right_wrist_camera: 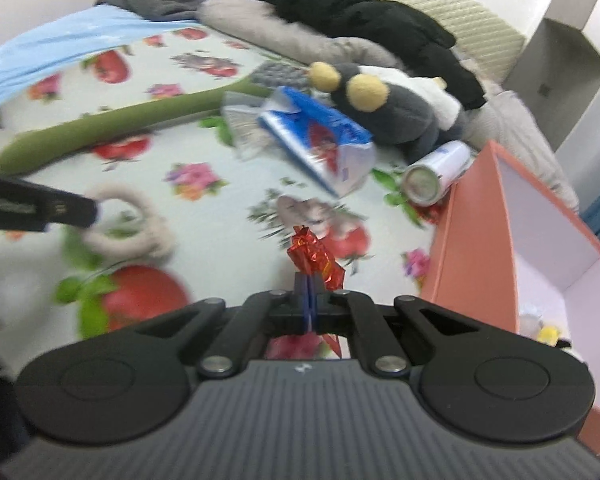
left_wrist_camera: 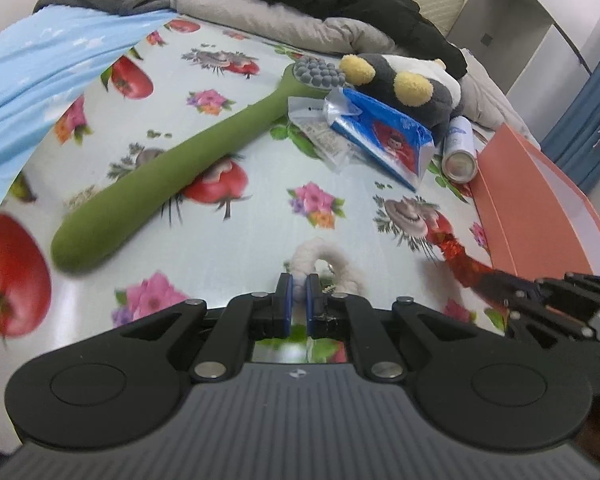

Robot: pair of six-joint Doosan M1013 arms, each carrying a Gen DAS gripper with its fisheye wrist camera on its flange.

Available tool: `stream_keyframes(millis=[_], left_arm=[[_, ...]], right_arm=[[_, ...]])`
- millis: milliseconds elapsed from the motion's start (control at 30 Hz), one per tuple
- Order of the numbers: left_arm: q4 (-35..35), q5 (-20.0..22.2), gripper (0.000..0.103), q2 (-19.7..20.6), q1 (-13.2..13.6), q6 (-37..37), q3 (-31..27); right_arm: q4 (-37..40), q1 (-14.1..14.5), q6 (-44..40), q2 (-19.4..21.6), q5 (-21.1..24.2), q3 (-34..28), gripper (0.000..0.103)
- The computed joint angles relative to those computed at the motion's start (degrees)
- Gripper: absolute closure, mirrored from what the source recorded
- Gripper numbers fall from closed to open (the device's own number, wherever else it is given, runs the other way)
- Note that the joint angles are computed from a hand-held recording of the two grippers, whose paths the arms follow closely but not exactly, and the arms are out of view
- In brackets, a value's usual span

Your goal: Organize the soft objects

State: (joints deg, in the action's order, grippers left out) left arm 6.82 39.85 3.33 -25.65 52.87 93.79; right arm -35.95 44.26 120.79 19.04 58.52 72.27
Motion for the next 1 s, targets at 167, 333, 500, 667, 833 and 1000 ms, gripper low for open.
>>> stream_keyframes(millis=[167,333,500,667,833,1000], left_arm=[[-2.3,2.2,0.094,-1.0,0.0,2.5,1.0],[-2.9,3.5,0.084,-1.4,0.3,3.4,1.7],[-3.9,2.8,0.056,-1.7,0.8,5.7,2.3],[-5.5,1.9,0.043,-1.7,0.9,9.2,2.5],[-3.6,1.7,0.039,-1.3,0.2,12.4,2.1],[-4.7,2.5,0.039,-0.4,0.2,16.6,1.4]], right_arm=[[8.8,0.0,-4.3,-1.4,-0.6,0.5,0.096],[18.8,-1.7,-5.7,-2.4,-1.7,0.8,0.086],[19.6,-2.1,-4.5,-3.2,-4.2,1.0,0.055],[19.6,-2.9,-3.8,-2.0,-4.8,0.3,0.042],[25.4,-5.1,-6.2,-0.2,-3.3,-1.0,0.042],[27.2,-6.0,-8.2,1.1,-1.3,-1.9,0.042]])
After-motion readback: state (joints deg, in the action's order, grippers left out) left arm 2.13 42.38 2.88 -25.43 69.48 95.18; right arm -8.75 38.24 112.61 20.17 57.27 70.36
